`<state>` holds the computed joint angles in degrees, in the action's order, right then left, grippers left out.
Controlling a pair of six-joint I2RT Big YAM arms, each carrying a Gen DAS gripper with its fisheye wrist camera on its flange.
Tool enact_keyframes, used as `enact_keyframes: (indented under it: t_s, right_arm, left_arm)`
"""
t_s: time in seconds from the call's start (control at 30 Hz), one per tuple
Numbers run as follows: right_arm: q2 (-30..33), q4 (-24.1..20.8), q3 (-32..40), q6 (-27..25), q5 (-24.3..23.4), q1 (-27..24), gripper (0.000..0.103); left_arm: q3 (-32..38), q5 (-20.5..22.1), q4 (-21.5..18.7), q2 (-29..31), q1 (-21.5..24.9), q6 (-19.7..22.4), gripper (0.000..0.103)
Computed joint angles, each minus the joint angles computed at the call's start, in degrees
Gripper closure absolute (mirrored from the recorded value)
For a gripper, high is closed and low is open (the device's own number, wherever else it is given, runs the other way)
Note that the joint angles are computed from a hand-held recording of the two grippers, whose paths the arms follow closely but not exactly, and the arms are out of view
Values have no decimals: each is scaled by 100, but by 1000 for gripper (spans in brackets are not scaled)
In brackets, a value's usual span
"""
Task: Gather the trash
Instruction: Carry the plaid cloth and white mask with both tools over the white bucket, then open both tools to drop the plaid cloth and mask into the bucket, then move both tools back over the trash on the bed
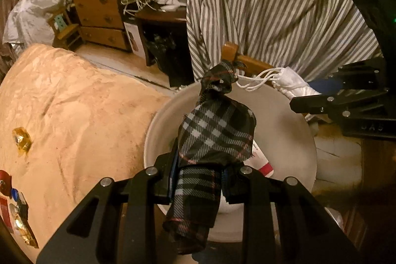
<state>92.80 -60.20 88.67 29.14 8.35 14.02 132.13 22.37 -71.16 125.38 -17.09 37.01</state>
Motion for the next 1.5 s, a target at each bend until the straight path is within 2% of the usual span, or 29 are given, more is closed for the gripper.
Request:
enact_keyframes:
  t_s: [0.4,0.77,0.83,0.87,0.9,1.23,1.4,1.5]
  right_arm:
    - [-29,125,-168,48,-27,17,76]
    - [-72,215,-263,91,-60,12,76]
    - [-87,246,-283,120,-60,10,73]
    - [-102,286,-301,159,-97,-1,70]
    - [-137,331,-351,169,-120,-17,63]
    - [-213,475,-522,248,-235,-66,63]
    - [-235,602,-512,275,-184,42,63]
    - [-251,735,-471,222,20,223,63]
  left_arm:
    - [253,-95,-176,197,-12,-45,77]
    - [221,-34,-71,167,-48,-121,76]
    - [133,-113,52,120,-66,-138,57]
    - [28,-154,196,62,-73,-172,33]
    - [-132,-199,403,-23,-79,-205,23]
    - [102,-195,263,92,-53,-248,23]
    - [-56,-131,355,-12,34,-216,23]
    - [-247,-64,485,-132,154,-207,23]
